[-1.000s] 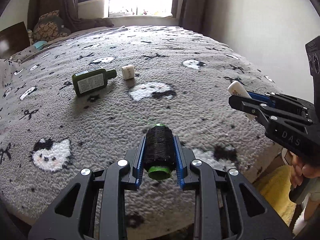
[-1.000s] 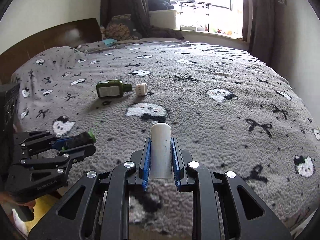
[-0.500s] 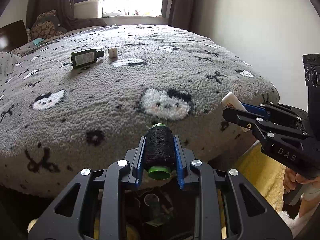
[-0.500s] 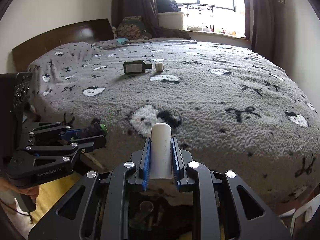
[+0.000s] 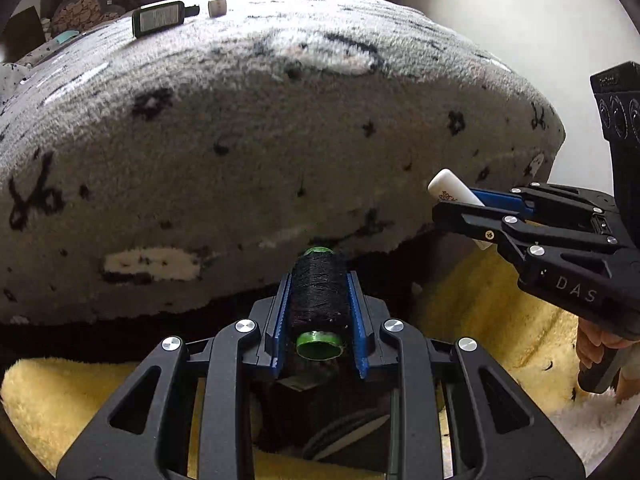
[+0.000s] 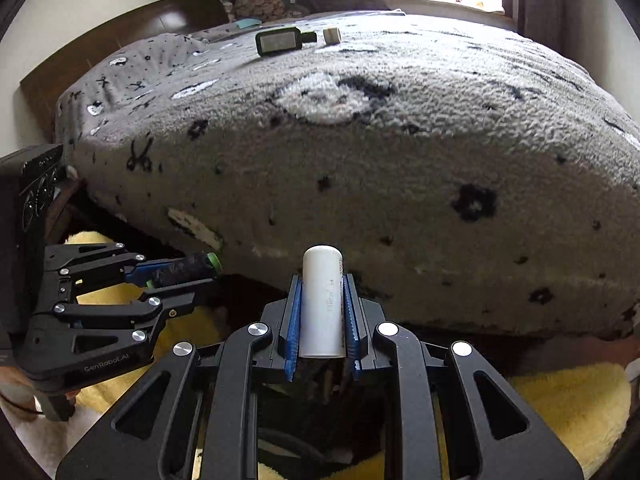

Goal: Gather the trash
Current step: 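Lower the spool and white tube into the bin and open both grippers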

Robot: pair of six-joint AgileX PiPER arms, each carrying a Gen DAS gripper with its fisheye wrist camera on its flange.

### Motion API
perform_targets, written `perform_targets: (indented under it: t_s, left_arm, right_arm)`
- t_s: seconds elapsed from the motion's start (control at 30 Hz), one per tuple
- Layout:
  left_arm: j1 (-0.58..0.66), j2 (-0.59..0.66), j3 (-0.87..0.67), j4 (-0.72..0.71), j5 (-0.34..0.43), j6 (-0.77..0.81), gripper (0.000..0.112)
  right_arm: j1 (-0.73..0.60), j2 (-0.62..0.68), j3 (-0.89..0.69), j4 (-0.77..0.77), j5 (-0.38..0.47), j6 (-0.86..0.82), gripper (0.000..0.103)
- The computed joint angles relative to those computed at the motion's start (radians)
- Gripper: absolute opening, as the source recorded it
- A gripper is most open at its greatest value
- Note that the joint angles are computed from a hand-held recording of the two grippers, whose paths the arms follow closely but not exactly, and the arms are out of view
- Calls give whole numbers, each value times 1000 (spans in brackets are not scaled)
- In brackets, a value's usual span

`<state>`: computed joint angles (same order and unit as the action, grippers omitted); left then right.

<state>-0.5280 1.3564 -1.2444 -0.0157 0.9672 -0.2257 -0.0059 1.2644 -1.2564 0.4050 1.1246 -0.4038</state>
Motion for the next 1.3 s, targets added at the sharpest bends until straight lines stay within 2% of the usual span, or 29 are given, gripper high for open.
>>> perform_targets:
  t_s: [0.3,0.77,1.13,1.3]
  left_arm:
    - [45,50,96,-96,-8,60,25]
    - [58,136,86,-158,14,117,25]
    - [71,162,92,-174,13,126,26]
    - [71,153,81,-159,17,107,41]
  right_arm:
    - [14,33,62,0,8,13,21]
    - [-22,102,106,68,52,-21,21]
    - [9,143,95,63,40,0,23]
    - [-5,133,92,59,37,12,43]
